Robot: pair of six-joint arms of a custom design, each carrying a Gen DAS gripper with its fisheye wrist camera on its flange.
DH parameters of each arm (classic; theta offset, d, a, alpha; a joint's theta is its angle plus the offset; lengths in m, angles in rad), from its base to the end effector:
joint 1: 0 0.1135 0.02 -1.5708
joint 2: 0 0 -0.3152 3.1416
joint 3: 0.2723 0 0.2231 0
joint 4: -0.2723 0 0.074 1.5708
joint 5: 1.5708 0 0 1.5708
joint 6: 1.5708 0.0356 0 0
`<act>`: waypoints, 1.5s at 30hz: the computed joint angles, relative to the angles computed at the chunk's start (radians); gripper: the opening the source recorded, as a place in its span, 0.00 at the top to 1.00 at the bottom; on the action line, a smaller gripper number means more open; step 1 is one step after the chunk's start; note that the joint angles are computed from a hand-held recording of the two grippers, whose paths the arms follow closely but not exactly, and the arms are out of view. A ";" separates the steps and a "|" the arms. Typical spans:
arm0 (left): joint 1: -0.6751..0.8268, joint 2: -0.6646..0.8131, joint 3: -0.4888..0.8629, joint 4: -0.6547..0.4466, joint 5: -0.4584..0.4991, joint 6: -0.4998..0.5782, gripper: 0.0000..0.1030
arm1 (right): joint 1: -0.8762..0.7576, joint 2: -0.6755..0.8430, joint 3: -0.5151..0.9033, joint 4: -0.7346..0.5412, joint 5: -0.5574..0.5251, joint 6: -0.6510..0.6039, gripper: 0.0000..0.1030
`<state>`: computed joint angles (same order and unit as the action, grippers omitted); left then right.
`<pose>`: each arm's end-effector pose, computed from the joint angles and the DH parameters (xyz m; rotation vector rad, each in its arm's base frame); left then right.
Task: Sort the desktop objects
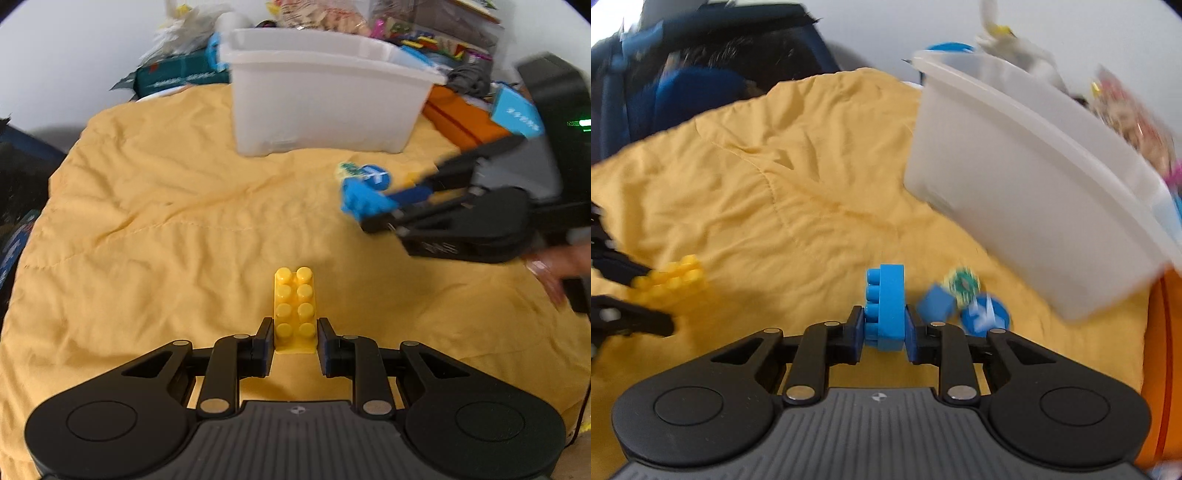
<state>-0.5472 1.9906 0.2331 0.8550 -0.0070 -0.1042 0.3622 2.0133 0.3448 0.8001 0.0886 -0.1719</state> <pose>0.2012 -0.1223 0.0930 0.5448 2.4328 -0.2687 0.2484 0.0908 0.0951 -0.6042 2.3585 -0.0227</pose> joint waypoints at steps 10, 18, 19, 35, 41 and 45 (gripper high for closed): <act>-0.125 0.093 0.125 -0.062 0.022 -0.028 0.74 | -0.400 -0.061 -0.175 -0.138 -0.570 0.310 0.76; -0.146 0.096 0.136 -0.069 -0.020 -0.046 0.71 | -0.374 -0.130 -0.264 -0.015 -0.393 0.307 0.56; -0.146 0.097 0.137 -0.071 -0.020 -0.048 0.71 | -0.336 -0.137 -0.282 0.022 -0.334 0.310 0.56; -0.161 0.095 0.126 -0.074 -0.028 -0.070 0.67 | -0.453 -0.059 -0.267 0.124 -0.377 0.290 0.50; -0.160 0.089 0.133 -0.090 -0.021 -0.082 0.67 | -0.493 -0.101 -0.269 0.091 -0.422 0.275 0.47; -0.155 0.089 0.128 -0.079 -0.012 -0.077 0.66 | -0.490 -0.174 -0.247 -0.003 -0.410 0.261 0.46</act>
<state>-0.7025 2.0794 0.3613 0.7762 -0.0191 -0.1816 -0.1275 1.8395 0.0981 0.7967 -0.3213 0.0887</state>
